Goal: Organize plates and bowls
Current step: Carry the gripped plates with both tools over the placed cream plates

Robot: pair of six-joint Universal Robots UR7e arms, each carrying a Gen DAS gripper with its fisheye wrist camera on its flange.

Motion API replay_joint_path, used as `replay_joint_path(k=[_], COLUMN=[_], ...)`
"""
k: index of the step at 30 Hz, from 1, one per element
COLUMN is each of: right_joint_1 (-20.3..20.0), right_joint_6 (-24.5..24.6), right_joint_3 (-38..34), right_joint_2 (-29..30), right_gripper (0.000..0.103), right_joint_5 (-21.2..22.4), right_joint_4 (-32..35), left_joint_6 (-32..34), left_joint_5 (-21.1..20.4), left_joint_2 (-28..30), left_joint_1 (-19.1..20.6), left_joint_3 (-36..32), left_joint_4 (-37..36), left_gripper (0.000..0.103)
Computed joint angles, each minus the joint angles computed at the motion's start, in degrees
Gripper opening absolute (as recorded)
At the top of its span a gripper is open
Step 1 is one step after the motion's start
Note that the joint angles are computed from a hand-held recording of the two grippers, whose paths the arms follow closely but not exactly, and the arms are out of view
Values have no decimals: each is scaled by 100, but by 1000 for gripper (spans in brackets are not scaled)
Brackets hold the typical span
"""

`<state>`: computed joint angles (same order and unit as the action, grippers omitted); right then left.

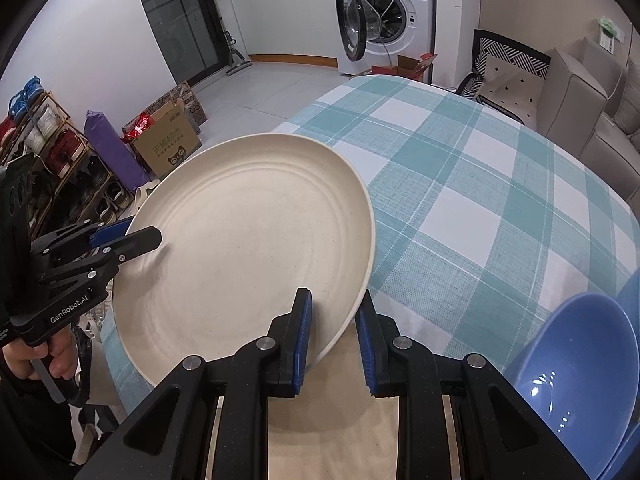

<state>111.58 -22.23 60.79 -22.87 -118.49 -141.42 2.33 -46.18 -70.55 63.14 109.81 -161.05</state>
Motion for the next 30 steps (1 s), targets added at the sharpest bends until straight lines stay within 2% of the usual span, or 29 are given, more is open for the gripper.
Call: replay_joint_path(k=[30], right_joint_1=[-7], right_joint_6=[409], right_joint_3=[1626], right_joint_2=[-1018], right_gripper=[23], right_joint_5=[-375], right_joint_4=[-759], left_joint_6=[145], left_joint_5=[-180], left_joint_2=[-55], left_joint_1=[-402], left_joint_3=[346], left_joint_4=[152], left_gripper=[25])
